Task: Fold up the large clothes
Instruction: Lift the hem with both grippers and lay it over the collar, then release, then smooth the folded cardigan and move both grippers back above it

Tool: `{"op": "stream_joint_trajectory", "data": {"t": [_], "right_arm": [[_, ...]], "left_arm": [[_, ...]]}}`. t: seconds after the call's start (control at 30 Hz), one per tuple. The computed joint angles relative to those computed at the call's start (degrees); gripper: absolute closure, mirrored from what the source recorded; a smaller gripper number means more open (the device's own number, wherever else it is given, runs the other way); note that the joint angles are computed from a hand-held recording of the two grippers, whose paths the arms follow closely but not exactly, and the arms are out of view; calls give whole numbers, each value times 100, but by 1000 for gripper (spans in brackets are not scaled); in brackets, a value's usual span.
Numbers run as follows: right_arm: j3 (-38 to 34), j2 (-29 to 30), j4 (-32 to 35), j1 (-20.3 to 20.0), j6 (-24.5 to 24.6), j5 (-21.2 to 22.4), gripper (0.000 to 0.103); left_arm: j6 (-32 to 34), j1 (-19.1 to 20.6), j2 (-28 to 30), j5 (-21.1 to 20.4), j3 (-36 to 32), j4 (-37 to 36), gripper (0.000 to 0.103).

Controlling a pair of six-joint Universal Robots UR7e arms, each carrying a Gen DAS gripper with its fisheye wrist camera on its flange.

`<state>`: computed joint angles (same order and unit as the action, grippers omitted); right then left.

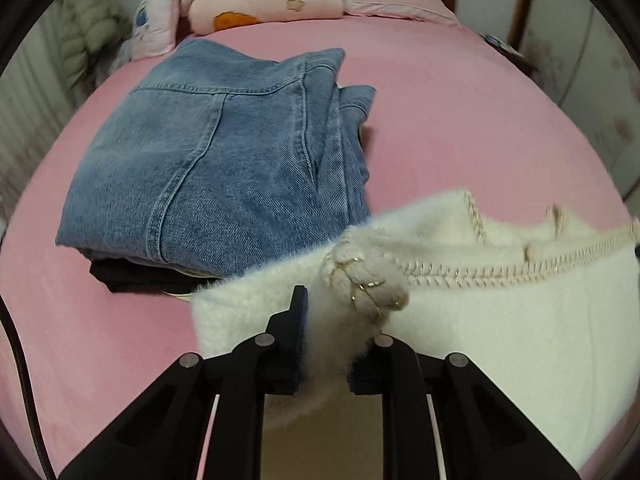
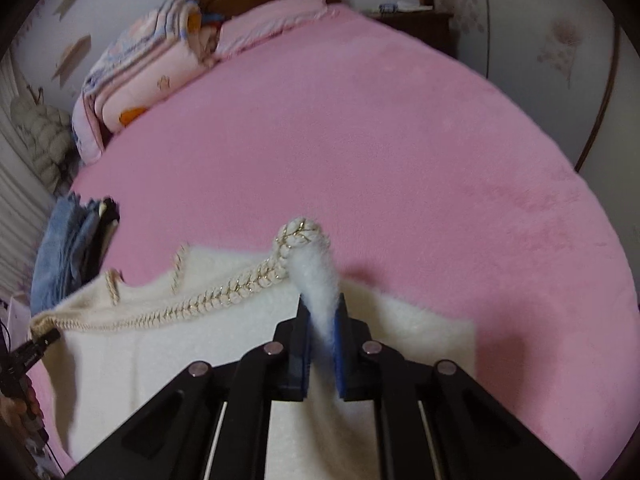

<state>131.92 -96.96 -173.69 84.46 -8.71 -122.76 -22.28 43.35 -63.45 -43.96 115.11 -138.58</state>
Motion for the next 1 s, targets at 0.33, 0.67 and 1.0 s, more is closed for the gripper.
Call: {"op": "stream_joint_trajectory", "data": {"t": [0.33,0.67,1.0], "right_arm": [[-20,844,-772,-354,1,-643,95],[-163,658,-139,612,-159,-1554,79],[581,403,99,2079,820,-1011,57]], "left_arm": [[-443,570,-38,-772,178,-972,87],[-982,197,-554,-541,308,-597,41],[-2446,-1304,-1404,603,1375,-733,23]]}}
